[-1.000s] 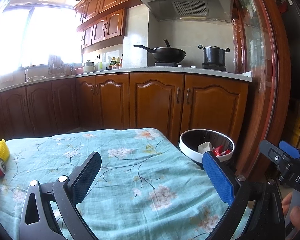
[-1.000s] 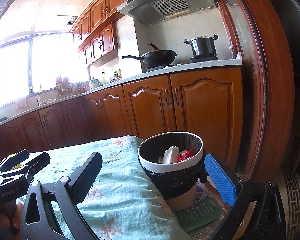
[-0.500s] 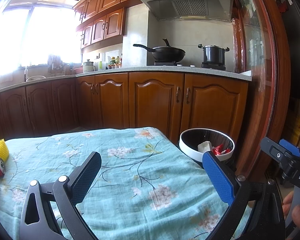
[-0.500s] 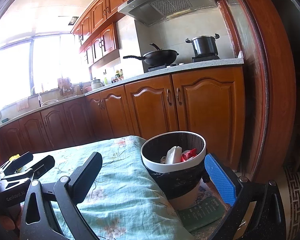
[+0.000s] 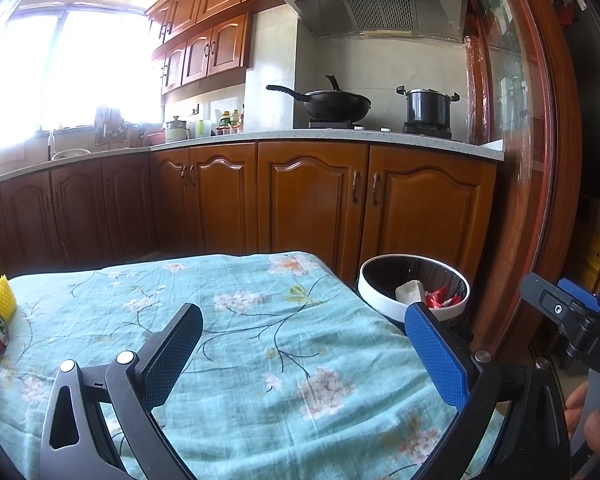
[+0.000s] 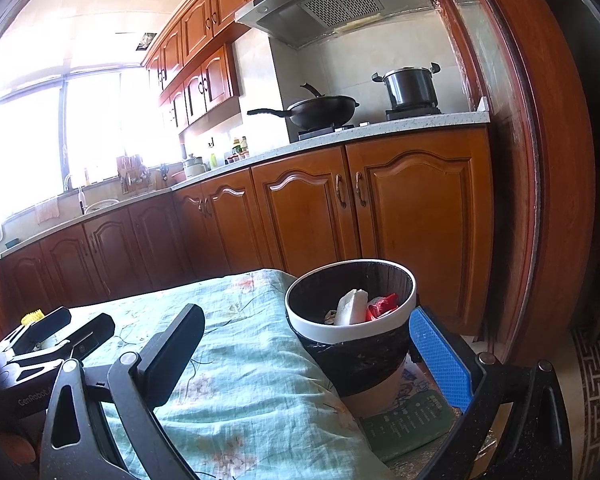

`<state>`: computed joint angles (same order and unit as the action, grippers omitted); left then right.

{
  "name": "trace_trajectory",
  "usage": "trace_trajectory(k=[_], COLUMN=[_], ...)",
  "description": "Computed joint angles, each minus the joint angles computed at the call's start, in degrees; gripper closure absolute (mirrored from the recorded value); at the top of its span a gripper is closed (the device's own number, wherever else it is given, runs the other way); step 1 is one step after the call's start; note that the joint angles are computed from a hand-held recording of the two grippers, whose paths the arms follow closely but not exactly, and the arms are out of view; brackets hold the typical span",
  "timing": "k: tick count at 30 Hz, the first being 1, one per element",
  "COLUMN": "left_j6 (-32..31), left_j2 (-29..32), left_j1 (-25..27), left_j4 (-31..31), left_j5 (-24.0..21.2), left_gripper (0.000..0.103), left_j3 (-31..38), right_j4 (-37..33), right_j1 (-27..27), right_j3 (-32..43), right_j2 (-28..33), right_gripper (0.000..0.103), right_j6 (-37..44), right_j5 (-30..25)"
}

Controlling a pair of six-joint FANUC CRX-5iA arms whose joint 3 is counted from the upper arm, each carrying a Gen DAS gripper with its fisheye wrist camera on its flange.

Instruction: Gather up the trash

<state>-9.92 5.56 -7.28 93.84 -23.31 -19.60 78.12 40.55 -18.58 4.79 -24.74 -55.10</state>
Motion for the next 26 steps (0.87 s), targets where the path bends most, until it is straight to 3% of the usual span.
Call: trace_trajectory(k=[26], left_j6=[2.52], left_j2=[0.83], left_j1=[0.70], left_j4=[-2.35], left_j5=[-1.13], left_gripper=[0.001], left_j3=[0.91], right_j4=[-0.84], right_j1=[-0.70], right_j3=[0.08], right_j2=[0.21], right_gripper=[0.000], right_j6=[-0.62], right_j5=[1.72])
